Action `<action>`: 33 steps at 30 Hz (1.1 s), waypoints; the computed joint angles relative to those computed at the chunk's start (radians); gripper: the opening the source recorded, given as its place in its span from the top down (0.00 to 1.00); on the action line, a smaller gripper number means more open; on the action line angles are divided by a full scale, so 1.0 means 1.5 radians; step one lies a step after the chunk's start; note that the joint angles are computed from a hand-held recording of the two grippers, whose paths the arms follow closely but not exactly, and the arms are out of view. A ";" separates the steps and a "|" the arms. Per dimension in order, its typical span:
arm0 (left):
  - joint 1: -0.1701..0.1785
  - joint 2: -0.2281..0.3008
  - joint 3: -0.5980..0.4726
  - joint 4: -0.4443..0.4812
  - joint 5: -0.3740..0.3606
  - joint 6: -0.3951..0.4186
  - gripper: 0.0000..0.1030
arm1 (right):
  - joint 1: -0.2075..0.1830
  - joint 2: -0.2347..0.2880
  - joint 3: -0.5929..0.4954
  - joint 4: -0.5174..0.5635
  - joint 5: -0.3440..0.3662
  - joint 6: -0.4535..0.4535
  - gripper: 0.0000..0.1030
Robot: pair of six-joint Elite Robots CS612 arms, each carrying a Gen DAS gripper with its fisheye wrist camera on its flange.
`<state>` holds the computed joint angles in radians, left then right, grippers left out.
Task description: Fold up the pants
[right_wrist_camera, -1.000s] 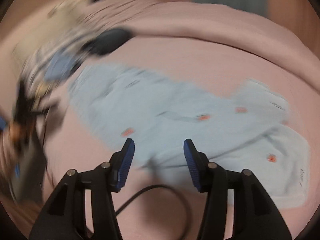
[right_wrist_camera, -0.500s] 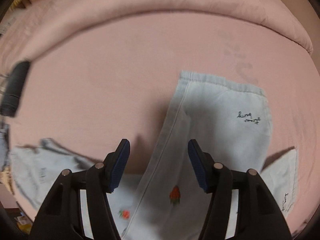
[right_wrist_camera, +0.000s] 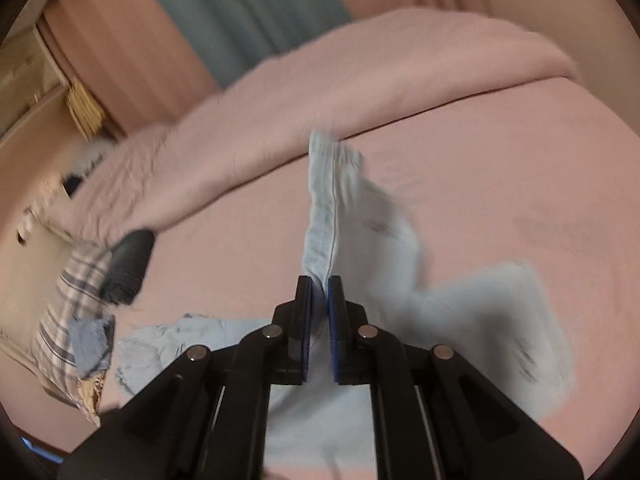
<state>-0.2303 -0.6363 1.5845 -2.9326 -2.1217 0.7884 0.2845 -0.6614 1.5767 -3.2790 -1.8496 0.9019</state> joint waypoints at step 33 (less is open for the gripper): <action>-0.023 0.003 -0.016 0.023 0.088 -0.019 0.80 | -0.024 0.040 0.177 -0.284 0.009 0.304 0.70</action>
